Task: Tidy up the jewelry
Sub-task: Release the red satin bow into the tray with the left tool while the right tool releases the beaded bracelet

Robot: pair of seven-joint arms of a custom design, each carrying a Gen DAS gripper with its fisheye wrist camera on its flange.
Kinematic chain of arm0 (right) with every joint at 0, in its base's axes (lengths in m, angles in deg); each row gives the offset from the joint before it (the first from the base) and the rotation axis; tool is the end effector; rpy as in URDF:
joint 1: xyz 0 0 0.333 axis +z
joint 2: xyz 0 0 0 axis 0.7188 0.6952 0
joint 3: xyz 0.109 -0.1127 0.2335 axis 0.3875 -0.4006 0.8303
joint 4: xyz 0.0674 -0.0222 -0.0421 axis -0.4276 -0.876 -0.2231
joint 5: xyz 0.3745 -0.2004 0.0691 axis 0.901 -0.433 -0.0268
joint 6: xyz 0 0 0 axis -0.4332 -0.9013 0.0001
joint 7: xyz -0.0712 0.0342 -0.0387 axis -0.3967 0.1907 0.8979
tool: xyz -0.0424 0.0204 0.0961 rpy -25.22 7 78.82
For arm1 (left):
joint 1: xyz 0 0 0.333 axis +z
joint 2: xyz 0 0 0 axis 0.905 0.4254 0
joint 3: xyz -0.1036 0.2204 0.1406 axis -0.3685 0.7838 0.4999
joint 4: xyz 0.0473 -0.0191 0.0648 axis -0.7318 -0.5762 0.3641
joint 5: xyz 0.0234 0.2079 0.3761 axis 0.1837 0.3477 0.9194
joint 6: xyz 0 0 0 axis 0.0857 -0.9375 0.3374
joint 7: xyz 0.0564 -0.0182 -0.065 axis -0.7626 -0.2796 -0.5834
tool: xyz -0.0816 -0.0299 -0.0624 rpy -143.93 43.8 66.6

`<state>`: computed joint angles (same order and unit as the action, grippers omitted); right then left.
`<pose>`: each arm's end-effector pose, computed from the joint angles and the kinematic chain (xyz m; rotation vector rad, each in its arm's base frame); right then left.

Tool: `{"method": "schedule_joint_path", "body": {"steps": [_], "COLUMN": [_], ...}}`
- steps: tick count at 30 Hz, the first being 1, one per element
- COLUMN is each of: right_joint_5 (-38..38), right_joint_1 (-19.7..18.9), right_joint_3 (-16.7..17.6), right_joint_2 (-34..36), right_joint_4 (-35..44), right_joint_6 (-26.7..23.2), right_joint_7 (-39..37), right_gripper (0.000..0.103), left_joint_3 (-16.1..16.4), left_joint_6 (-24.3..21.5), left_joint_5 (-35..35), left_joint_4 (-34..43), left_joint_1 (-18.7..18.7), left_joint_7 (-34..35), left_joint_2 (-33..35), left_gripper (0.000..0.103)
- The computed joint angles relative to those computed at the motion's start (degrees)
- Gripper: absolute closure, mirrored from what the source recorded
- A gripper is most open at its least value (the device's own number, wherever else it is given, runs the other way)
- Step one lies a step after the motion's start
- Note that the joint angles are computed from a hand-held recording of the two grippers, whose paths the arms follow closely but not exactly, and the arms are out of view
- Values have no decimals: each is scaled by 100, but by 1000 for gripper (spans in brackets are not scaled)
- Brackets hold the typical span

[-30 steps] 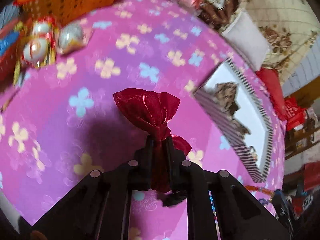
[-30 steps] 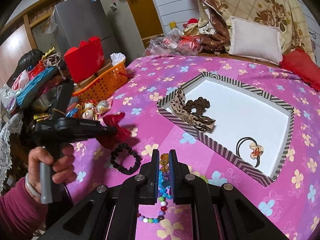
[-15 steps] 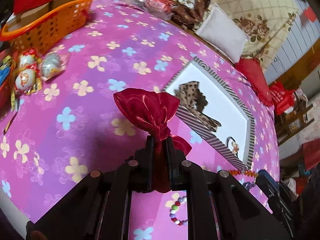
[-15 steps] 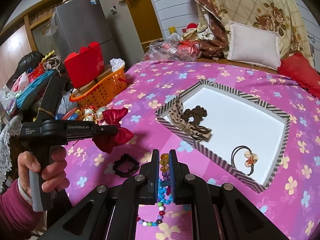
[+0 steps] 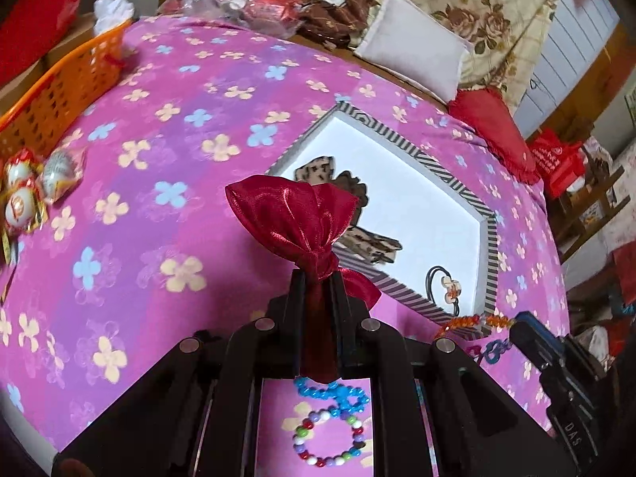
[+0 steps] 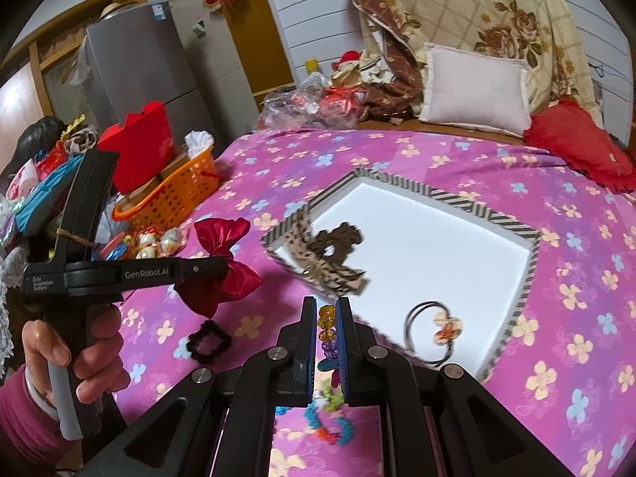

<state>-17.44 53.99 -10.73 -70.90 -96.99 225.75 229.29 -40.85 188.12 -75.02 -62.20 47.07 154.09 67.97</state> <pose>0.4035 0.1772 0.4346 -1.4115 1.9407 -0.6277 0.5557 -0.3561 0.4247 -1.6002 2.5232 -0.9396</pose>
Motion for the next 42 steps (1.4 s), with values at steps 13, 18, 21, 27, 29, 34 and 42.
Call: {"method": "schedule_joint_path", "body": {"steps": [13,18,21,27,29,34,42], "right_joint_5": [72,132,166,236,268,403,424], "right_joint_1": [-358,-515,-621,-776,-809,-777,-769], "right_joint_3": [-287,-333,-341,-368,-388,-523,-571], "right_joint_2": [-365,-276,-129,121,177,338,567], "right_joint_4": [-226,-277,-264,-277,-316,-424,-464], "right_joint_6": [-81,121,293,515,518,304,44], "right_joint_7": [-248,-290,-300,-324,-343,-471,-569], "right_gripper": [94,95,94,94,94,94,94], "left_joint_3": [-36,3,43,172,188,229,299], "left_joint_6": [85,112,139,104,53,-119,-401], "left_joint_5": [1072,1488,1719,2223,2283,2365,2394], "left_joint_4": [679,990,1178,1659,1814,2197,2533], "left_joint_1": [-445,-639,-758,-1011,-1057,-1150,-1237], "left_joint_7": [-520,-785,-933,-1241,-1290,-1373,-1518], "left_joint_2": [516,785,971,1453,1614,2016,2415], "left_gripper": [93,93,93,93,93,93,92]}}
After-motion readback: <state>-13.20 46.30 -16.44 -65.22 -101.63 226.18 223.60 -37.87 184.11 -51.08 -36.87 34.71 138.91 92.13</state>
